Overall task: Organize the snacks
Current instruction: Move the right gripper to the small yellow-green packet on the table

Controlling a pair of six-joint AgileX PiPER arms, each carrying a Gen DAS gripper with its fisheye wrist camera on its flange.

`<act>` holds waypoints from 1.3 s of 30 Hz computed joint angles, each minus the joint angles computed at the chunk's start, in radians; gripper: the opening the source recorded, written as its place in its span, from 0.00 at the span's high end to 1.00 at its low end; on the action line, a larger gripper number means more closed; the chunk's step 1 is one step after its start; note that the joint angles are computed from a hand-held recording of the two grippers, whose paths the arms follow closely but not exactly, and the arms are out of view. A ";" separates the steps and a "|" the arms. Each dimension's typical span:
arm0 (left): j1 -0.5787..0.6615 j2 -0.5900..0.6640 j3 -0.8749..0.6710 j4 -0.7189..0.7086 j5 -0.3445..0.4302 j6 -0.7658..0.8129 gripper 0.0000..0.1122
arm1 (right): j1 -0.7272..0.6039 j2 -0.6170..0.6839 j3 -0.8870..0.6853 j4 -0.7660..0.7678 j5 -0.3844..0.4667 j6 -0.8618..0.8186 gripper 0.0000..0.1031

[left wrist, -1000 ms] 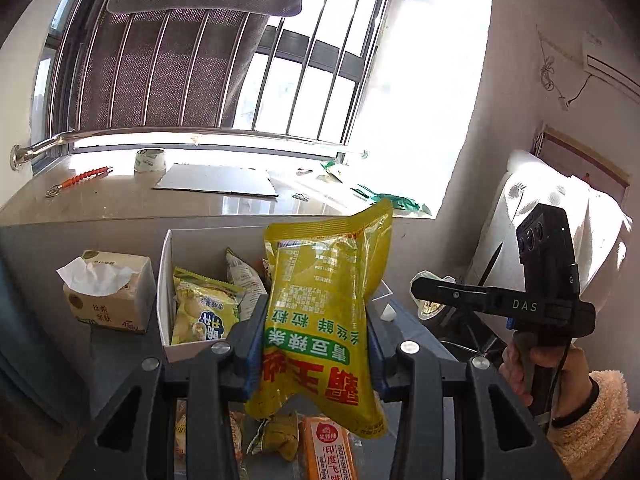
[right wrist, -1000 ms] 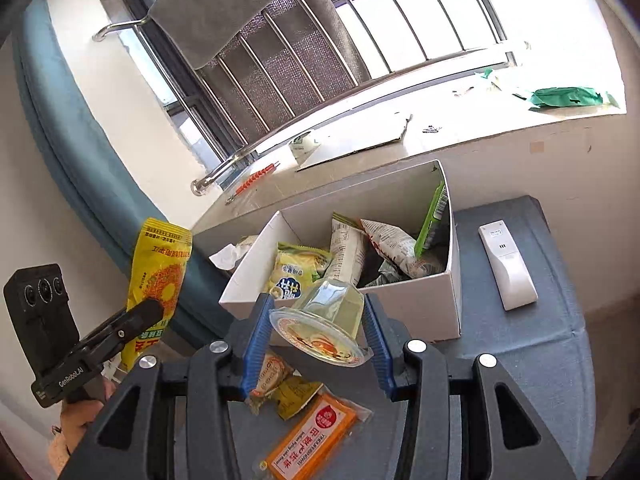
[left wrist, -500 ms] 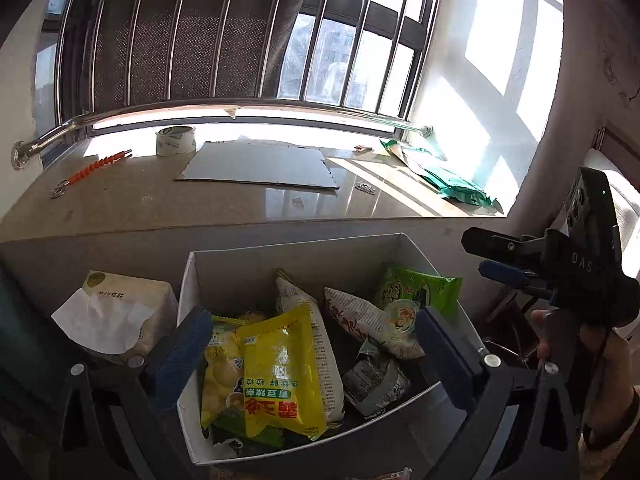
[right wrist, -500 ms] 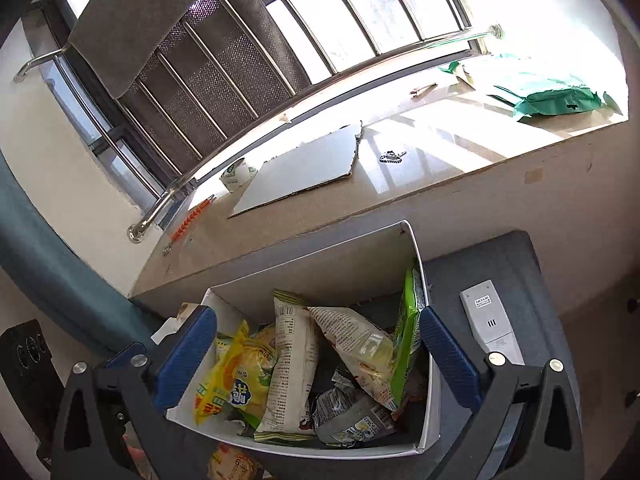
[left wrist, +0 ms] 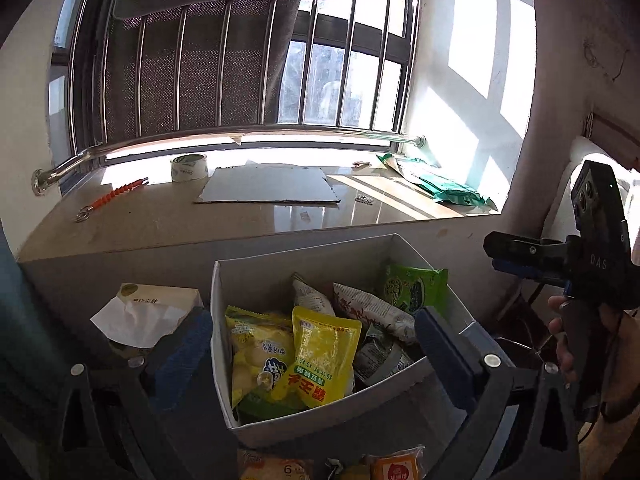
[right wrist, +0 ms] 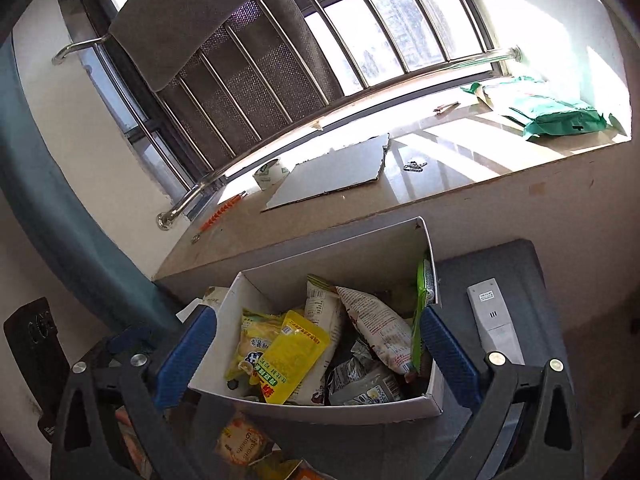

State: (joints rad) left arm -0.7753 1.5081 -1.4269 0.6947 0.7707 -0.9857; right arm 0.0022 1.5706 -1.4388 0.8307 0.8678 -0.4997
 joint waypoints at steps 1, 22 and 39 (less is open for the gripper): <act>-0.021 -0.027 0.035 0.031 -0.008 -0.027 0.08 | -0.002 -0.031 0.034 0.015 -0.004 -0.027 0.00; -0.812 -0.223 0.596 0.400 0.419 -0.994 0.08 | -0.322 -0.704 0.867 0.156 0.232 -0.507 0.00; -0.877 -0.146 0.600 0.384 0.323 -1.099 0.08 | -0.456 -0.643 0.940 0.158 0.227 -0.622 0.00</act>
